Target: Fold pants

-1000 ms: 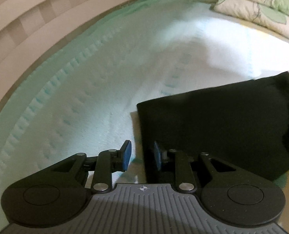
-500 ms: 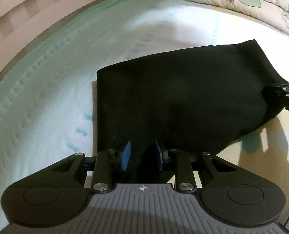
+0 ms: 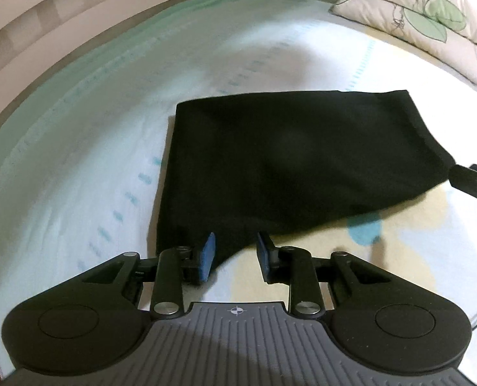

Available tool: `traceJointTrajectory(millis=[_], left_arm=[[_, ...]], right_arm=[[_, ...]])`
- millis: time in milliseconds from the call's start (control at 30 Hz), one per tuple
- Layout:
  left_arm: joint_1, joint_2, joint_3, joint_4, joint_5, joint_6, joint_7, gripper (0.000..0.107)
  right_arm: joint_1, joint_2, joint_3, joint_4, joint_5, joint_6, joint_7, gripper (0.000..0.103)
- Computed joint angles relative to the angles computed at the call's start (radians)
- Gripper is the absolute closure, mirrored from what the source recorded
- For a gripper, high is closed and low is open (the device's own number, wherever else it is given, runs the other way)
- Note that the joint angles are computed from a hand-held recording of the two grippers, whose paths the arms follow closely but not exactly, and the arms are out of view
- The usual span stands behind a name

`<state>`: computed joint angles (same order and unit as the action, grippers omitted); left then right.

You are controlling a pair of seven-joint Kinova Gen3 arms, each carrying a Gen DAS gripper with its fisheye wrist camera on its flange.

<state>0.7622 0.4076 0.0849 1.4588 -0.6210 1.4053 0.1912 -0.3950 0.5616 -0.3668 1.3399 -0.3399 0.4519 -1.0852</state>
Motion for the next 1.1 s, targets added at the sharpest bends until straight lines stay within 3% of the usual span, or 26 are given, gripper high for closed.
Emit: traceJointTrajectory(millis=[200, 500, 667, 1100], left_arm=[[0.087, 0.019, 0.003, -0.065, -0.05, 0.101, 0.07, 0.078], [0.144, 0.049, 0.003, -0.157, -0.115, 0.212, 0.021, 0.078], [0.136, 0.05, 0.001, -0.168, -0.085, 0.213, 0.012, 0.078], [0.09, 0.014, 0.015, -0.101, 0.024, 0.114, 0.045, 0.078]], right_arm=[[0.05, -0.123, -0.032, 0.135, -0.058, -0.019, 0.001, 0.063], [0.025, -0.212, 0.002, 0.228, -0.083, -0.038, -0.038, 0.058], [0.009, -0.216, 0.023, 0.227, -0.055, -0.051, -0.048, 0.056], [-0.042, -0.189, 0.059, 0.176, 0.022, -0.012, -0.14, 0.055]])
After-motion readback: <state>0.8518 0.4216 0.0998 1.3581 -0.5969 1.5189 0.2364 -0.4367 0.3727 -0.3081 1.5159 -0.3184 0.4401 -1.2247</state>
